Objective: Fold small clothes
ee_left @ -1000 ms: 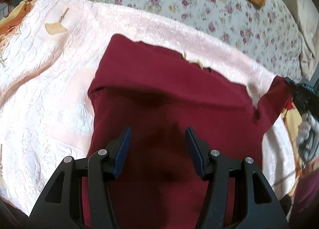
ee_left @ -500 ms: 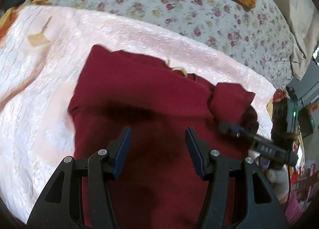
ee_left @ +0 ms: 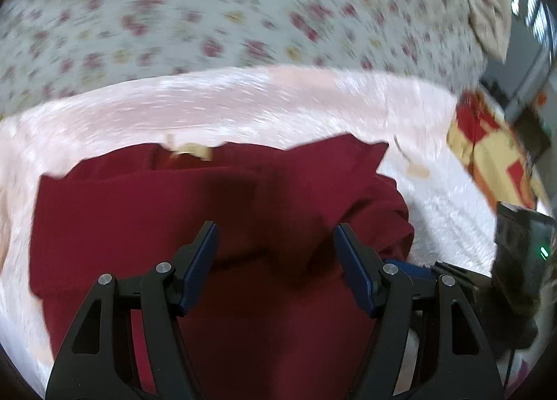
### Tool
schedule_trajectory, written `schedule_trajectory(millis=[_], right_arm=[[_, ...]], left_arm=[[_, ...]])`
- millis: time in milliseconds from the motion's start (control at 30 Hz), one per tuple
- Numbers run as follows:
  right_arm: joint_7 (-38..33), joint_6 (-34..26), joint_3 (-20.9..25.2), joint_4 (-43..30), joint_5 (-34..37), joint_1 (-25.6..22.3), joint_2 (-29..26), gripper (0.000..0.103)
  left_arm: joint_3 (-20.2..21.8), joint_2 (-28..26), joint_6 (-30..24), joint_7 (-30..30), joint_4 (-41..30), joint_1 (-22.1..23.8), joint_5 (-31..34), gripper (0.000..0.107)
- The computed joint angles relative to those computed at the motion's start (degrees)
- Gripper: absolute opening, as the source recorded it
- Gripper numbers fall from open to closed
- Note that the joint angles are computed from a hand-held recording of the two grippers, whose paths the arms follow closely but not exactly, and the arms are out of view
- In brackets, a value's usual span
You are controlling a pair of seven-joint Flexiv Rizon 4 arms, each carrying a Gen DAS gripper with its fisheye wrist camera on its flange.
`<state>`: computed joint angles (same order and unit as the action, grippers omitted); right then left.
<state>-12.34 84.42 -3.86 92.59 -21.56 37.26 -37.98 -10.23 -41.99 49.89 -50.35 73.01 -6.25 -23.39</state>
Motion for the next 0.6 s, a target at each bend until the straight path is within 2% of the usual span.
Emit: schedule_trajectory(millis=[200,267,333,400,433,467,567,600], right_arm=[[-4.5,-1.4,1.3,0.9,-1.7,-0.8,0.4,0.056],[-5.1,-0.4,1.6,1.1,-1.5,-1.3,0.2,0.056],[-4.1,2.2,0.1,2.5,-0.9,-0.3,0.3,0.056],[-4.3,2.9,-0.2,2.5,-0.5,-0.1,0.1,0.057],[-4.7,2.8,-0.2,2.4,-0.4,0.0,0.0,0.058],[-5.2,2.8,0.0,2.2,-0.4,-0.1,-0.1,0.062],[-6.8,2.7,0.4,1.7,-0.5,-0.1,-0.4,0.076],[-7.5,2.3,0.8,1.4,-0.5,-0.2,-0.6,0.080]], left_arm=[[5.6,-5.7,3.0,-3.2,-7.9,-7.5,11.2,0.069],[6.5,-8.1,1.4,-5.9,-11.9,-8.3,12.4,0.069],[5.9,-11.0,-2.9,-8.1,-17.0,-7.8,11.5,0.066],[5.2,-12.8,-4.9,-9.4,-19.9,-7.3,10.9,0.046],[4.5,-13.4,-6.1,-9.4,-21.0,-6.9,10.4,0.032],[3.7,-13.6,-7.0,-8.9,-21.6,-6.2,9.6,0.022],[1.0,-11.1,-1.5,-6.7,-17.4,-4.0,7.1,0.010],[0.1,-9.9,0.5,-6.2,-15.7,-3.1,5.7,0.010]])
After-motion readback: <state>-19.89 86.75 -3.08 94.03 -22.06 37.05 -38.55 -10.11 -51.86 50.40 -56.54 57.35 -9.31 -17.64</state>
